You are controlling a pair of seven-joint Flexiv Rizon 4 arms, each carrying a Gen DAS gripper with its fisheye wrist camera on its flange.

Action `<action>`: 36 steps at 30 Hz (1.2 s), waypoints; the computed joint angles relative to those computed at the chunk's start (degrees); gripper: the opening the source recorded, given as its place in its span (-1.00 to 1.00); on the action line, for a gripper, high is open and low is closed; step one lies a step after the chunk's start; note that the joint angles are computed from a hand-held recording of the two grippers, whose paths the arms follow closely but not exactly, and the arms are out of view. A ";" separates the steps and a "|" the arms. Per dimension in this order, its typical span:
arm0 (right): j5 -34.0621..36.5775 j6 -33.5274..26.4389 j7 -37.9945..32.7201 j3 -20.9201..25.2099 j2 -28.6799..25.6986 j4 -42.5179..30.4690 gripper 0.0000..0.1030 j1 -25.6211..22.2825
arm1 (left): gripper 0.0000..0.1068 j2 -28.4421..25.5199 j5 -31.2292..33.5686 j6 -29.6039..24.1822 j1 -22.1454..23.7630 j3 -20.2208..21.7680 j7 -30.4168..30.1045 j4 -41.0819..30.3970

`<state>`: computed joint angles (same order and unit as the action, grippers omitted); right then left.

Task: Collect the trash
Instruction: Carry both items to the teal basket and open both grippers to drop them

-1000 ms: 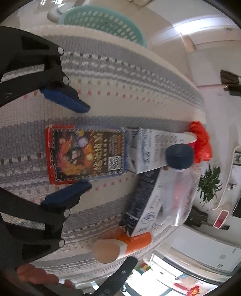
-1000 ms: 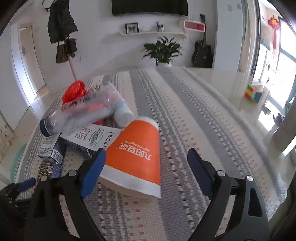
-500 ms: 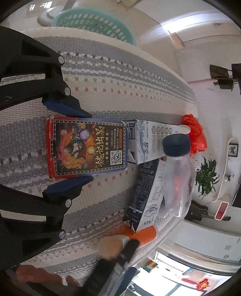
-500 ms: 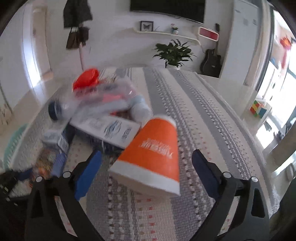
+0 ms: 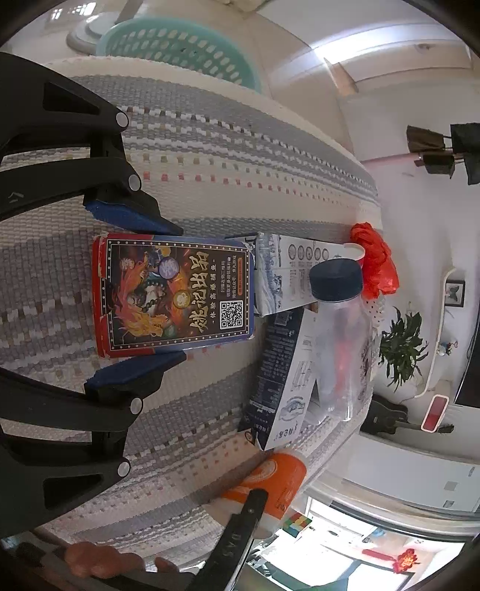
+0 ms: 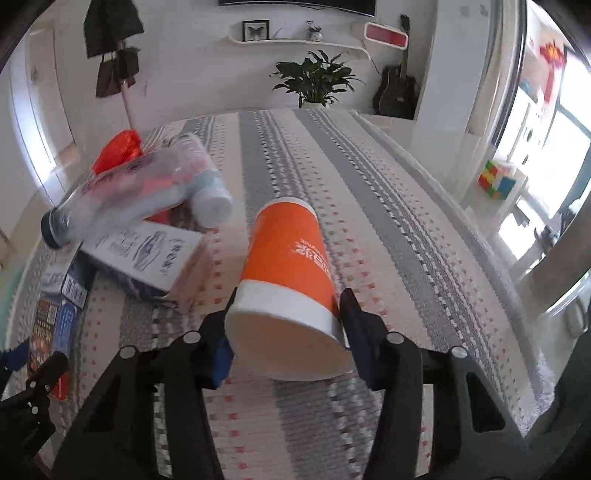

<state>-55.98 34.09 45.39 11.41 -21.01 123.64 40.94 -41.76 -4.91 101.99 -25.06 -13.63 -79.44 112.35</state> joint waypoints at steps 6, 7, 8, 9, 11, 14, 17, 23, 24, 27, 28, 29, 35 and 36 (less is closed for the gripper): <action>-3.04 1.99 2.26 0.30 3.77 3.31 -0.23 -1.46 | 0.08 1.54 3.05 3.22 8.67 -8.16 -0.49 3.30; -3.75 1.25 1.88 0.48 4.38 3.15 -0.23 -1.36 | 0.08 2.13 4.39 4.78 11.52 -10.74 -0.89 4.41; -4.07 0.10 1.07 0.75 4.64 2.41 -0.23 -1.10 | 0.08 2.60 5.42 5.49 13.56 -12.51 -1.41 4.97; -4.63 -1.17 -0.15 1.00 4.86 1.37 -0.23 -0.71 | 0.08 3.03 6.39 6.09 15.61 -14.22 -2.10 5.48; -6.18 -2.95 -2.97 1.15 4.76 -1.01 -0.23 -0.14 | 0.08 4.21 8.19 7.14 19.99 -17.54 -3.99 6.57; -9.56 -3.57 -9.70 0.54 3.31 -6.22 -0.23 0.39 | 0.08 6.92 10.05 8.39 24.48 -19.27 -6.75 7.55; -14.61 0.45 -17.59 -1.28 0.00 -12.86 -0.23 0.27 | 0.08 9.43 11.09 8.58 27.57 -18.61 -9.25 8.09; -17.41 16.82 -31.36 -6.13 -11.84 -30.52 -0.23 0.31 | 0.08 12.59 7.87 6.36 27.72 -9.73 -11.64 6.67; -16.22 18.86 -33.69 -6.65 -13.89 -33.39 -0.23 0.43 | 0.08 12.54 6.90 5.93 27.31 -8.27 -11.96 6.29; -9.95 24.07 -41.61 -6.76 -21.07 -42.96 -0.23 0.31 | 0.08 11.72 3.42 3.64 25.43 -3.33 -12.40 4.36; -6.56 25.17 -45.06 -5.91 -23.94 -46.82 -0.23 -0.05 | 0.08 11.24 1.43 2.33 23.16 -0.04 -12.38 3.39; -3.56 25.69 -47.86 -5.15 -26.38 -50.07 -0.23 -0.30 | 0.08 10.92 0.43 1.65 22.26 1.39 -12.36 3.01; 12.00 21.33 -63.78 0.69 -40.93 -70.69 -0.22 -0.52 | 0.08 5.73 -4.28 -5.72 25.48 -0.61 -10.24 -1.77; 13.97 20.14 -65.52 1.50 -43.08 -73.97 -0.21 -0.23 | 0.08 5.01 -4.80 -6.25 26.24 -1.16 -9.62 -2.10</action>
<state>-42.01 54.23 -20.12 12.91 -64.10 49.67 40.70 -36.74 -9.71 95.74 1.18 -14.78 -89.06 110.25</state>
